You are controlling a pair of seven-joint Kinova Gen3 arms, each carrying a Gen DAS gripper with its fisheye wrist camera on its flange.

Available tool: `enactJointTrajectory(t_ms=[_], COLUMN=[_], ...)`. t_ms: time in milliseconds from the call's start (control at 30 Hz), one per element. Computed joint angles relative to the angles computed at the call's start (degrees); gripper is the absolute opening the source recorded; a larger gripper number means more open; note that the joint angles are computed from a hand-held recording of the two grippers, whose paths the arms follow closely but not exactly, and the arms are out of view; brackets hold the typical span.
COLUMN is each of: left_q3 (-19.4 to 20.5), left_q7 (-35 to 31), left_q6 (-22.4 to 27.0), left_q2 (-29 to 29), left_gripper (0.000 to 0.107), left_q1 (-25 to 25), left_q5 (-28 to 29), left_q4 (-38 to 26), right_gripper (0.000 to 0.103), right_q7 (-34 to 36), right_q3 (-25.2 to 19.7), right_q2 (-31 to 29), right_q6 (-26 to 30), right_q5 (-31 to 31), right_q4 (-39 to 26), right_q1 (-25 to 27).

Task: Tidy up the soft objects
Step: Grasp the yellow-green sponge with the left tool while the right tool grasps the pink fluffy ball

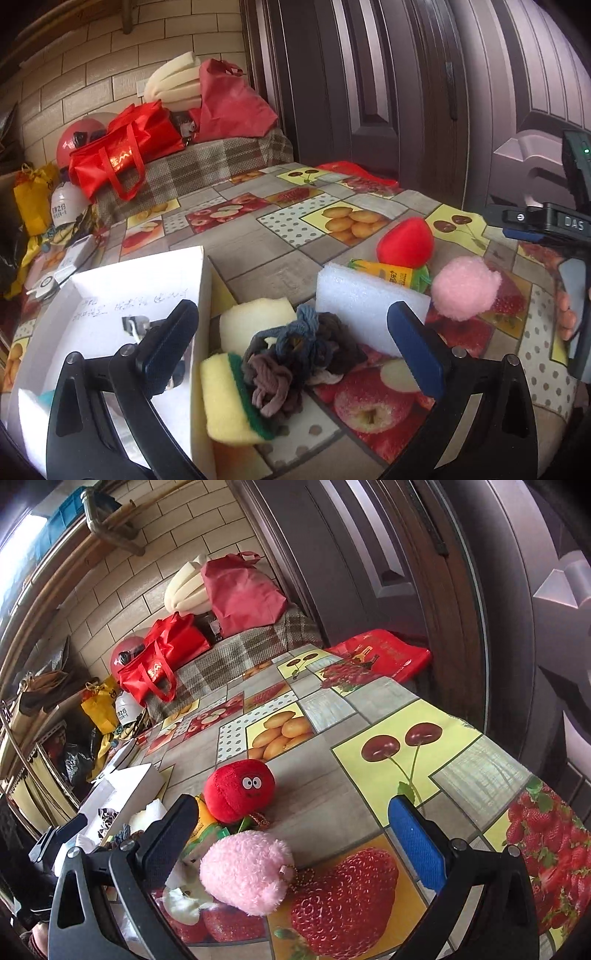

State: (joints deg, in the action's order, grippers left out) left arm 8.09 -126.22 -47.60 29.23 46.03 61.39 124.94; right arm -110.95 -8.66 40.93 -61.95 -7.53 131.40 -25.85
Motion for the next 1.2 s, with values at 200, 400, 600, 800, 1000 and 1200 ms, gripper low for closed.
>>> enactJointTrajectory(t_ms=[200, 400, 600, 800, 1000, 1200], left_q3=[7.88, 21.50, 20.04, 5.09, -6.32, -21.13], left_q7=[-9.32, -3.00, 3.52, 6.20, 4.62, -8.47], left_q6=[13.98, 25.12, 14.35, 12.67, 24.33, 32.15], left_q2=[1.82, 3.65, -4.73, -12.29, -11.44, -2.04], left_gripper=[0.103, 0.102, 0.103, 0.103, 0.103, 0.103], left_q1=[-12.47, -24.42, -18.95, -8.06, -1.64, 11.29], left_q5=[7.53, -5.71, -8.56, -1.53, -4.46, 9.37], left_q4=[-6.81, -7.47, 1.33, 7.23, 3.81, -5.14], right_gripper=[0.103, 0.103, 0.103, 0.103, 0.103, 0.103], right_q7=[-2.36, -2.29, -3.54, -4.06, -4.45, -5.11], right_q3=[-0.67, -0.66, -0.97, -0.95, -1.05, -1.16], right_q2=[1.07, 1.13, 1.69, 2.07, 2.01, 2.05], right_q6=[-2.60, -2.91, -4.42, -4.86, -4.29, -3.68], right_q5=[3.69, 4.60, 5.14, 6.53, 6.90, 7.77], right_q4=[0.74, 0.76, 1.15, 1.01, 0.81, 0.59], right_q1=[2.19, 2.39, 3.10, 3.75, 4.03, 4.58])
